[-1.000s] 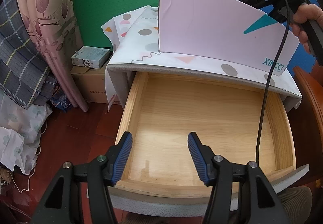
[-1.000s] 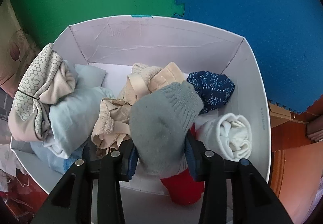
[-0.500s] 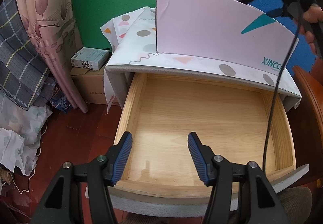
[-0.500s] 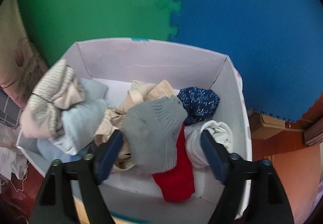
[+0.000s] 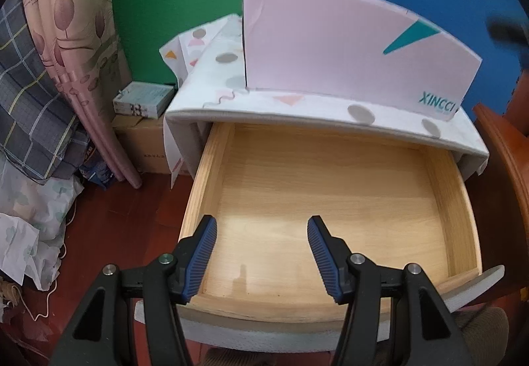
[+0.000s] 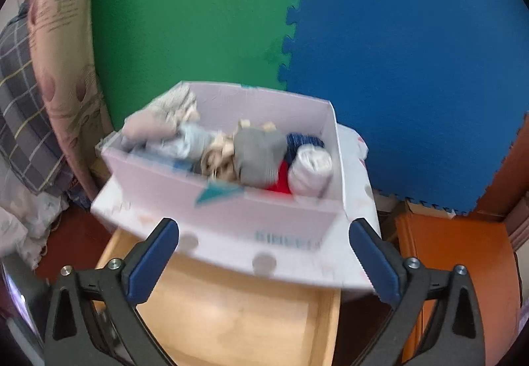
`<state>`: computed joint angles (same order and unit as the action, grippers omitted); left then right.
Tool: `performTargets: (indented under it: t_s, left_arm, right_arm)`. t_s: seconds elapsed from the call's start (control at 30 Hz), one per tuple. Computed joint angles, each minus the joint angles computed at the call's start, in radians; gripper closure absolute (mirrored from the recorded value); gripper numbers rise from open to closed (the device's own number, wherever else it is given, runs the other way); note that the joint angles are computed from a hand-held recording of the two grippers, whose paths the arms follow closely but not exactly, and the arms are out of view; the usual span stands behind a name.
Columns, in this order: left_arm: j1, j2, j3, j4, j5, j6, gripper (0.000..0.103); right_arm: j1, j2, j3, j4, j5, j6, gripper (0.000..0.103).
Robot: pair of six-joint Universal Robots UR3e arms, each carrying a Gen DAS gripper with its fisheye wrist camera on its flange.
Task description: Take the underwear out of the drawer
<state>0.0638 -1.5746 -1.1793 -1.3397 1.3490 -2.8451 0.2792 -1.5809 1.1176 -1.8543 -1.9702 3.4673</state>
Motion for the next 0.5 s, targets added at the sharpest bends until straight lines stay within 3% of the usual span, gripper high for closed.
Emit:
performTargets:
  t_s: [0.1, 0.3, 0.5]
  left_arm:
    - [-0.008, 0.001, 0.005, -0.008, 0.003, 0.007, 0.045]
    - [-0.032, 0.02, -0.003, -0.027, 0.011, 0.024, 0.045]
    - [-0.05, 0.044, -0.024, -0.043, 0.018, 0.045, 0.045]
  right_arm:
    - [0.049, -0.119, 0.221, -0.051, -0.024, 0.088, 0.0]
    - [0.004, -0.287, 0.528, -0.123, 0.115, 0.188, 0.0]
    - [0.0, -0.328, 0.642, -0.159, 0.151, 0.222, 0.0]
